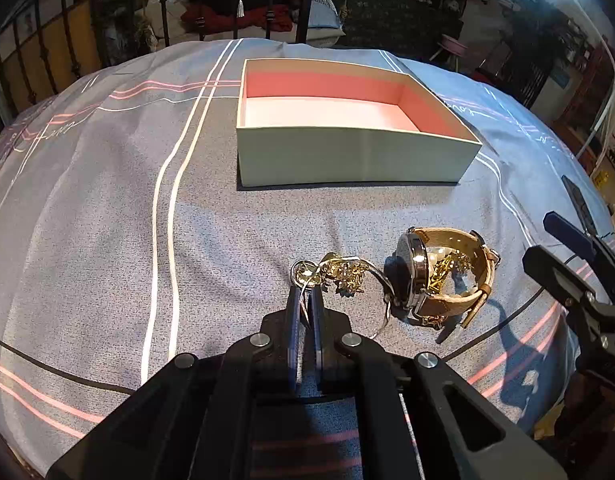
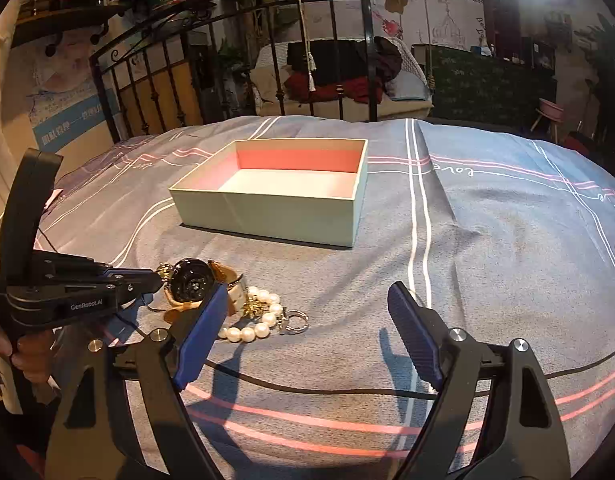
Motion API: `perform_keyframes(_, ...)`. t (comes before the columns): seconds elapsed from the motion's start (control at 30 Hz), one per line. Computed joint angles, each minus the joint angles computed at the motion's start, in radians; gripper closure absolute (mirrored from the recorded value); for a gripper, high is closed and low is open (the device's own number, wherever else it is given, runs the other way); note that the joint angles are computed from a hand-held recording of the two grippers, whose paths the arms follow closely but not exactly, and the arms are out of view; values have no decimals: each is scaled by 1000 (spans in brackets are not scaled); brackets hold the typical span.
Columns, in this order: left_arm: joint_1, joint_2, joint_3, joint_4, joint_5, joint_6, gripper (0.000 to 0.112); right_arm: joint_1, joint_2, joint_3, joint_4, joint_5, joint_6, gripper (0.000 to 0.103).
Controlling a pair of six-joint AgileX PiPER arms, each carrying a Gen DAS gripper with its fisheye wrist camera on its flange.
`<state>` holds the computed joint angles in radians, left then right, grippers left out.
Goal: Organize jewelry
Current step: 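Reach the right tool to the brown-strap watch and close on it, then carry the watch into the mint-green box and open the right tool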
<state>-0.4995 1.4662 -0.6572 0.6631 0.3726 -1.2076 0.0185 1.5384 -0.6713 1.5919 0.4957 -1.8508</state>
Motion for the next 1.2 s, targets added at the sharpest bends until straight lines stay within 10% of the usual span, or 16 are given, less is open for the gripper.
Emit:
perform_keyframes(0.2,-14,-51,26,100,-18,-129,109,41,1,-2,-61,66,39,22)
perform_keyframes(0.37,-48,-84,17,166,41,-194,109,22,101,-76,-168,215,250,50)
perform_keyframes(0.87,-91,-140,42,251,97,-278,109,-6,271,-236,-280,370,659,67)
perform_keyframes(0.97,-100,-140,40,258,104,-284,109,30,290,-285,-350,343,713,86)
perform_keyframes(1.2,-120,-168,40,291,145,-303,110,178,155,-206,-390,76,593,90)
